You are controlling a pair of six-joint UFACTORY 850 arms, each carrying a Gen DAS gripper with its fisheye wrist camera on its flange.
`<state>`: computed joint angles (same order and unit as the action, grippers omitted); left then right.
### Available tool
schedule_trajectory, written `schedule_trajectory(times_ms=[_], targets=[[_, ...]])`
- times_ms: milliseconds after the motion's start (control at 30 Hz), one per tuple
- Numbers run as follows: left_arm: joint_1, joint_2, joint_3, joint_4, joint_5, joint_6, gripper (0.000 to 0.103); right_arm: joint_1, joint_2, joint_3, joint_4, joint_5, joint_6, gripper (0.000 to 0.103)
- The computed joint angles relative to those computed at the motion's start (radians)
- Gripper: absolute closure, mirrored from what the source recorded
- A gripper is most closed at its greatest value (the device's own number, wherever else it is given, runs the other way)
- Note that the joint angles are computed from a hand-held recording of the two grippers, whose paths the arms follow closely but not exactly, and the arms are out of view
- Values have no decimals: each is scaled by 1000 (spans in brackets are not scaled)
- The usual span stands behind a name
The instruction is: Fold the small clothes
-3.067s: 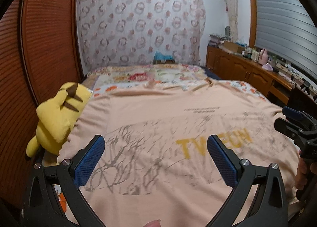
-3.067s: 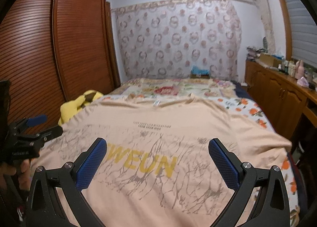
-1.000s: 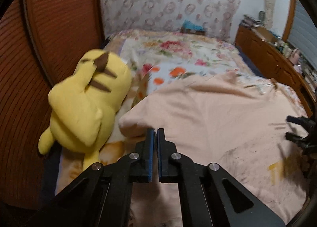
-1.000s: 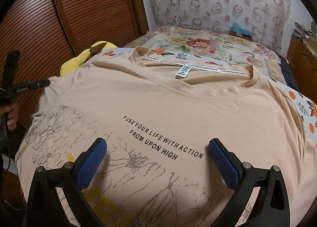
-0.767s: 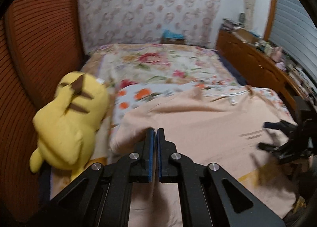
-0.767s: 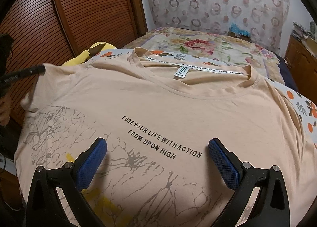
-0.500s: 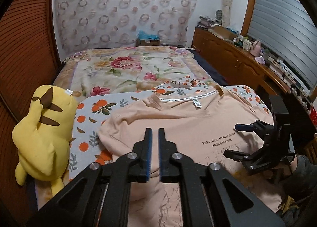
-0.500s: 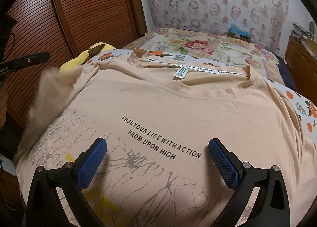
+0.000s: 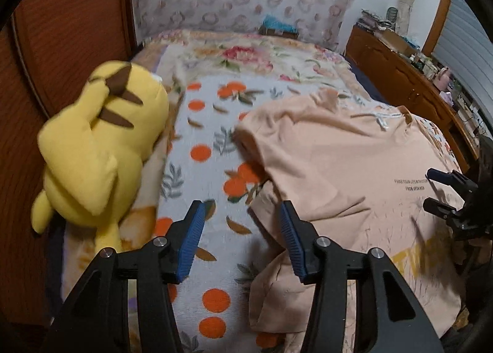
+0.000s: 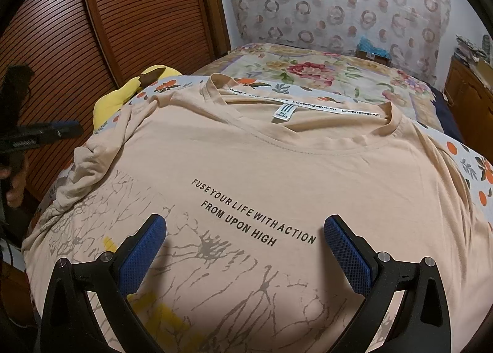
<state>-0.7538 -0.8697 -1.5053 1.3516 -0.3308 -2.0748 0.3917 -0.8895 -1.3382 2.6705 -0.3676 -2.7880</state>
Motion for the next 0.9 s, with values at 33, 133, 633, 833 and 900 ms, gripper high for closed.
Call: schedule_trajectory(times_ms=[33,133,633,833,900], targets=[[3,-5,-2,20,22,-22,51,-1,-1,-2,-9,2,8,1],[5,-37,-48,-115,58,124,51,-3,-1,-4,-12,5,12,1],[-6,-73,-119,-12,113,81,98,-2,0,-3,-7,7,14,1],[-38,-29,-141,100,88,40,98,-5,-2,-7,-24,10,29,1],[-45,-31,-172,77,98,91,98,-5,-2,-8,-25,10,30,1]])
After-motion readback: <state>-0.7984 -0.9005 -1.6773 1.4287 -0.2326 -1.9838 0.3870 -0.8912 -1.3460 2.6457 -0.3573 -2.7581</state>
